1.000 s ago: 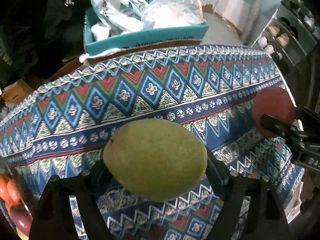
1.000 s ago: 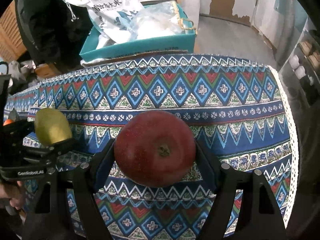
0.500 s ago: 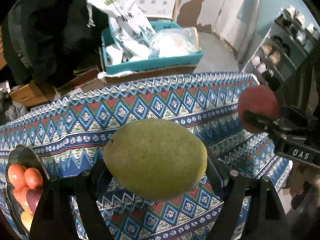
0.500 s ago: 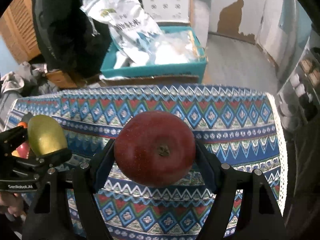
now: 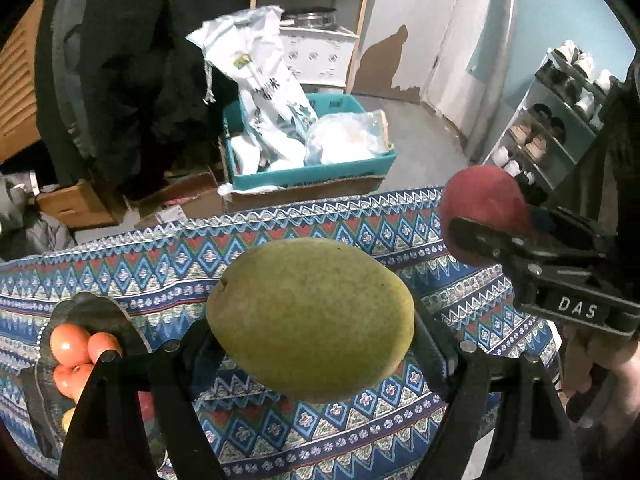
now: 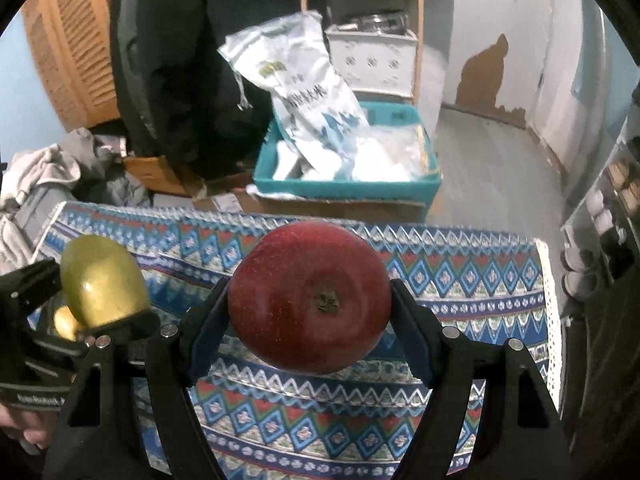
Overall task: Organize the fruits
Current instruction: 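Lift and carry the pear with the left tool toward the bowl while the right tool carries the apple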
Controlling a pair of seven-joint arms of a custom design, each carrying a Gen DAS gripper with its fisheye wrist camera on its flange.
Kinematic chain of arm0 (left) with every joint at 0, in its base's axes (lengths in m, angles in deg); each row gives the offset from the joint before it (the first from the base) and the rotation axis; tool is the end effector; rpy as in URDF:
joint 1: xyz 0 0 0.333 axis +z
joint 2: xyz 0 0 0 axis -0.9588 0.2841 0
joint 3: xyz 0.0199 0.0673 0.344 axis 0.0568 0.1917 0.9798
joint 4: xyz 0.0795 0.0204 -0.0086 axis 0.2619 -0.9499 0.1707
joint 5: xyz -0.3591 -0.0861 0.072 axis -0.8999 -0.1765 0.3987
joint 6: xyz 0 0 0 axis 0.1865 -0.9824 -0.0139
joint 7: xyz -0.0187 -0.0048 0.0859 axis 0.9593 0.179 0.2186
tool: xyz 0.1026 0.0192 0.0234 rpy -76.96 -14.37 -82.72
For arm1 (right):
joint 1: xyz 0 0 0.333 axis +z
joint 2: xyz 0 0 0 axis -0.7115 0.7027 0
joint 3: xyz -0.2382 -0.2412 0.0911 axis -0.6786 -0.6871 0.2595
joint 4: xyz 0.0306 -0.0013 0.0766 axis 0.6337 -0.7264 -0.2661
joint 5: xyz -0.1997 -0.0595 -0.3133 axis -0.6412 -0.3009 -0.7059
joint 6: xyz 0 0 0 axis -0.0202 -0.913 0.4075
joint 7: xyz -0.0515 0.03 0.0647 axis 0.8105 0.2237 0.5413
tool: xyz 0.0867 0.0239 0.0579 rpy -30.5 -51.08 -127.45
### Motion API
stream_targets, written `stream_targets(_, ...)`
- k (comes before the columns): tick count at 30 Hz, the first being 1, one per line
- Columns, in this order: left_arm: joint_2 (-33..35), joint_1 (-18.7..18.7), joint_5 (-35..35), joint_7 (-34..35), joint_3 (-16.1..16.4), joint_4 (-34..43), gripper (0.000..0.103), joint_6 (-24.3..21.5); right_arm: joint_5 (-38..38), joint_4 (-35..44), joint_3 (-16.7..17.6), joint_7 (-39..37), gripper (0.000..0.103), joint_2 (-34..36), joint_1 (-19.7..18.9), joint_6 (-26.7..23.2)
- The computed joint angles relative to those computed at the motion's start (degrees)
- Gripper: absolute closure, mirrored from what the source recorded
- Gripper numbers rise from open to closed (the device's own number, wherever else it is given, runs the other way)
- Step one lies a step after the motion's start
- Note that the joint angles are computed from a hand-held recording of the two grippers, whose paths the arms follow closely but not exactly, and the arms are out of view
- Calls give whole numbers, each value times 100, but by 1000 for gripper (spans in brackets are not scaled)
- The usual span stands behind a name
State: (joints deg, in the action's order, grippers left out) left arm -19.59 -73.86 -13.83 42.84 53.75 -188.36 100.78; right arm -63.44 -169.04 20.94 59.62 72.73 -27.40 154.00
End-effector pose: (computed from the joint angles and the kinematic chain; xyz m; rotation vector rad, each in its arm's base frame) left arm 0.5333 -0.0553 0.6058 -1.6476 2.2834 -0.8420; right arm 0.5328 0.2259 0.6416 -1.9058 1.7297 -0.4434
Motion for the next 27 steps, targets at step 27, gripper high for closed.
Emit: stream_targets(27, -709, 681, -132, 120, 589, -353, 20, -29, 177, 1343, 370, -491, 26, 688, 632, -167)
